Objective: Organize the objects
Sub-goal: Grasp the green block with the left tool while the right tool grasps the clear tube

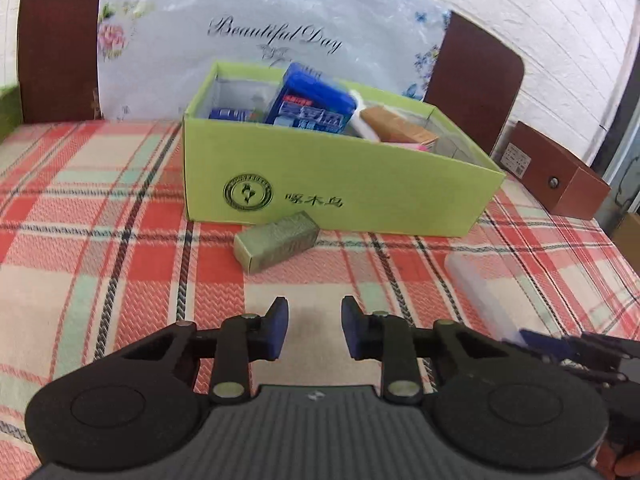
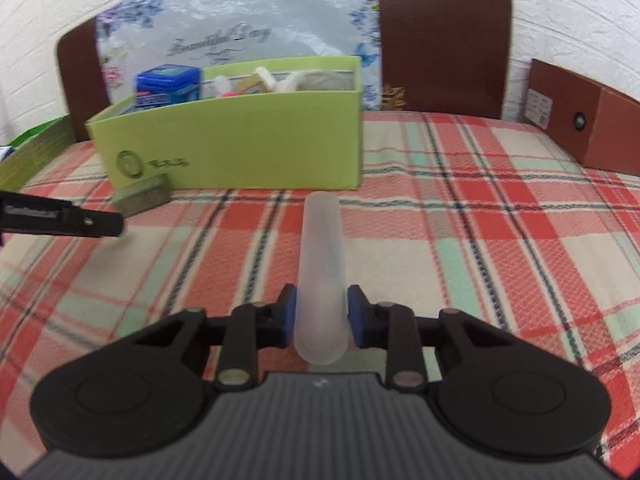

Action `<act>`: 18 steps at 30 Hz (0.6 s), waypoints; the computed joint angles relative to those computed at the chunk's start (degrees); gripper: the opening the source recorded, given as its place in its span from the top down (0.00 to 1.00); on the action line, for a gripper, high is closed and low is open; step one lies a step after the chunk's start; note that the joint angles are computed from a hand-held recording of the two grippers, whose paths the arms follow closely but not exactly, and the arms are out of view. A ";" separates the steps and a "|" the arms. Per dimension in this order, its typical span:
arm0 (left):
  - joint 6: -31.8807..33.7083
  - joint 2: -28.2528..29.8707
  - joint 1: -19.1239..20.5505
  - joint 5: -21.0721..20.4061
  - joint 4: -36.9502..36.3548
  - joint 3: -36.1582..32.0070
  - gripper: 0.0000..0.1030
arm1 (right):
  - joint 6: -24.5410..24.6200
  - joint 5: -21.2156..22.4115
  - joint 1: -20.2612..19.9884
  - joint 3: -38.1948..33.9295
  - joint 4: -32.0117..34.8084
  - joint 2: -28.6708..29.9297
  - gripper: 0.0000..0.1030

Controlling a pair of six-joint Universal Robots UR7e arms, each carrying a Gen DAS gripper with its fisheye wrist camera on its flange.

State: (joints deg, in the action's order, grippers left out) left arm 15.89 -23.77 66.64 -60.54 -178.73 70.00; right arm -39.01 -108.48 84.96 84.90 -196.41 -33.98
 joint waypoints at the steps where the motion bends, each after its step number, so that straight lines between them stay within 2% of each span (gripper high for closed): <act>1: 2.23 0.66 -0.25 0.81 -2.63 -0.27 0.59 | -0.35 0.91 -0.03 1.67 0.14 -0.94 0.74; 2: 4.03 1.69 -0.54 2.34 -4.50 -1.55 0.52 | -0.86 1.54 -0.05 3.23 -0.05 -1.73 0.74; 3: 5.08 2.70 -0.72 3.45 -5.78 -3.13 0.40 | -1.06 1.71 -0.06 4.49 -0.29 -2.33 0.74; 4: 6.26 3.63 -0.67 3.37 -6.84 -4.69 0.34 | -0.94 1.85 -0.04 5.80 -0.76 -2.91 0.74; 7: 9.35 6.43 -0.30 2.67 -2.74 -11.29 0.31 | 0.13 2.53 -0.30 8.43 -1.27 -4.38 0.74; 9: 8.15 7.44 0.04 1.97 3.42 -14.83 0.31 | 0.61 2.41 -0.41 9.31 -1.99 -4.84 0.74; 11: 7.21 7.91 0.28 1.04 6.08 -15.89 0.33 | 0.99 2.21 -0.41 9.48 -2.09 -5.07 0.74; 12: 7.54 8.23 0.21 1.25 5.95 -15.98 0.36 | 1.10 2.26 -0.41 9.53 -1.99 -5.21 0.74; 14: 9.35 8.48 -0.12 1.65 3.29 -14.95 0.54 | 1.07 2.62 -0.42 9.72 -1.92 -5.49 0.74; 16: 9.41 7.74 -0.35 1.10 3.94 -13.61 0.87 | 0.89 2.74 -0.41 9.83 -1.99 -5.62 0.74; 18: 6.97 6.77 -0.28 0.09 7.89 -13.05 0.98 | 0.56 2.65 -0.32 9.78 -2.37 -5.52 0.72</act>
State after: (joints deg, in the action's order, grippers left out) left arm 22.86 -17.01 66.36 -60.45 -170.84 56.95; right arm -38.45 -105.83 84.65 94.68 -198.78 -39.50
